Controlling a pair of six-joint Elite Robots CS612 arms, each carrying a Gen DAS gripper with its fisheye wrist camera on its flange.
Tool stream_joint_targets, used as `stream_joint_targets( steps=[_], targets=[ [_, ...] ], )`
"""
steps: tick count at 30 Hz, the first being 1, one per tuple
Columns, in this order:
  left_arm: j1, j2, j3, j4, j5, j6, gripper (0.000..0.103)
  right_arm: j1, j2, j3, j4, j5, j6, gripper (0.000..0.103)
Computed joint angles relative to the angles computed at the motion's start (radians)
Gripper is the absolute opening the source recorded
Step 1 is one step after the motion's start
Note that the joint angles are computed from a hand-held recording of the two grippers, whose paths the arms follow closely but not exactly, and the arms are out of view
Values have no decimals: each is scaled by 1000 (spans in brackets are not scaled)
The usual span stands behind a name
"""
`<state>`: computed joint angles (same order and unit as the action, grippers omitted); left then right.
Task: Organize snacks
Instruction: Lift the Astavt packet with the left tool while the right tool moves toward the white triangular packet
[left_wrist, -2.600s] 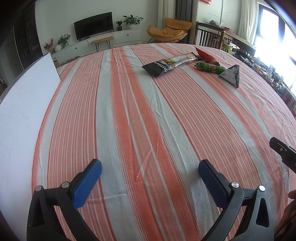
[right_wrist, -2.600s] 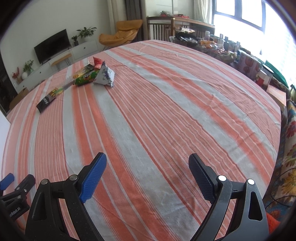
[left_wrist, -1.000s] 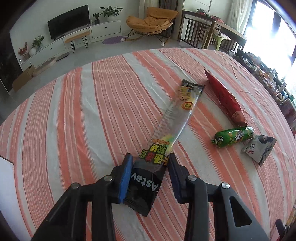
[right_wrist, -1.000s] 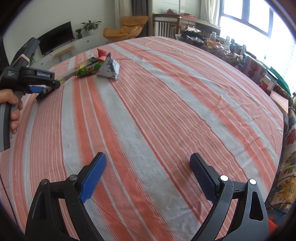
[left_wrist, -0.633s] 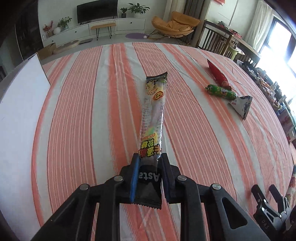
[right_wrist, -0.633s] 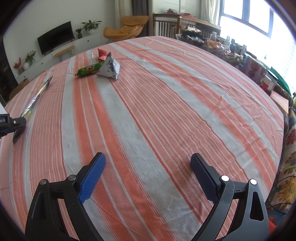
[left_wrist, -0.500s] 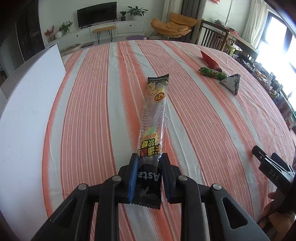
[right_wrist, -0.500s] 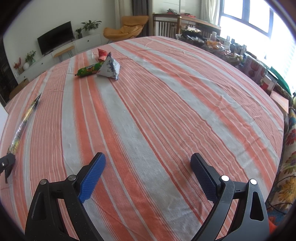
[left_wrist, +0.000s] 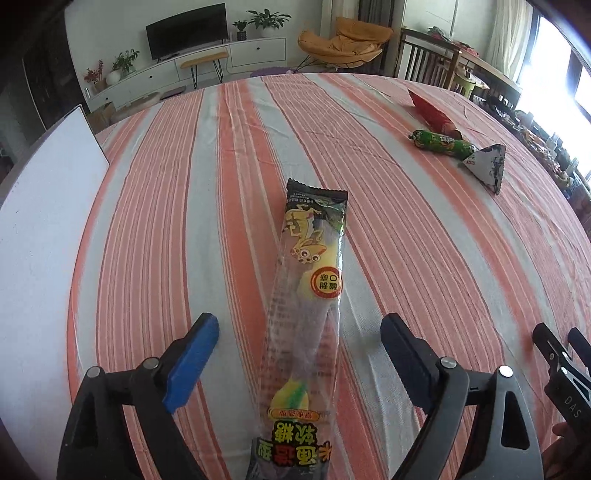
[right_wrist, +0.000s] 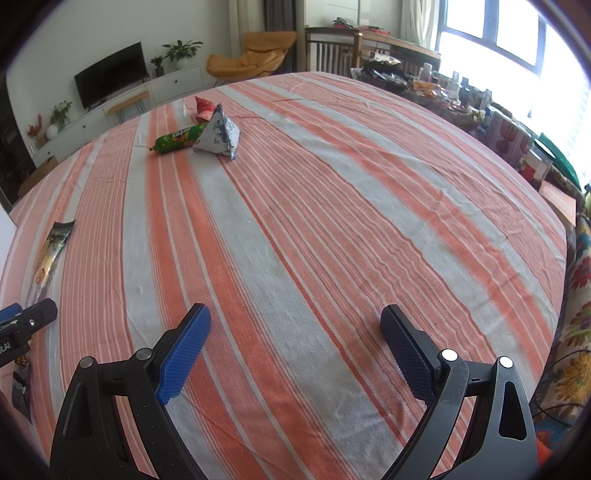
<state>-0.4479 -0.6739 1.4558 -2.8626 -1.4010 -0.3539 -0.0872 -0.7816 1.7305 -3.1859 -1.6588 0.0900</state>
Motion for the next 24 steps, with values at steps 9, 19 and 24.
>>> stream_joint_targets(
  steps=[9, 19, 24],
  targets=[
    [11, 14, 9, -42, 108, -101, 100, 0, 0, 0, 0, 0, 0, 95],
    [14, 13, 33, -95, 134, -113, 103, 0, 0, 0, 0, 0, 1, 95],
    [13, 13, 35, -96, 134, -113, 103, 0, 0, 0, 0, 0, 1, 95]
  ],
)
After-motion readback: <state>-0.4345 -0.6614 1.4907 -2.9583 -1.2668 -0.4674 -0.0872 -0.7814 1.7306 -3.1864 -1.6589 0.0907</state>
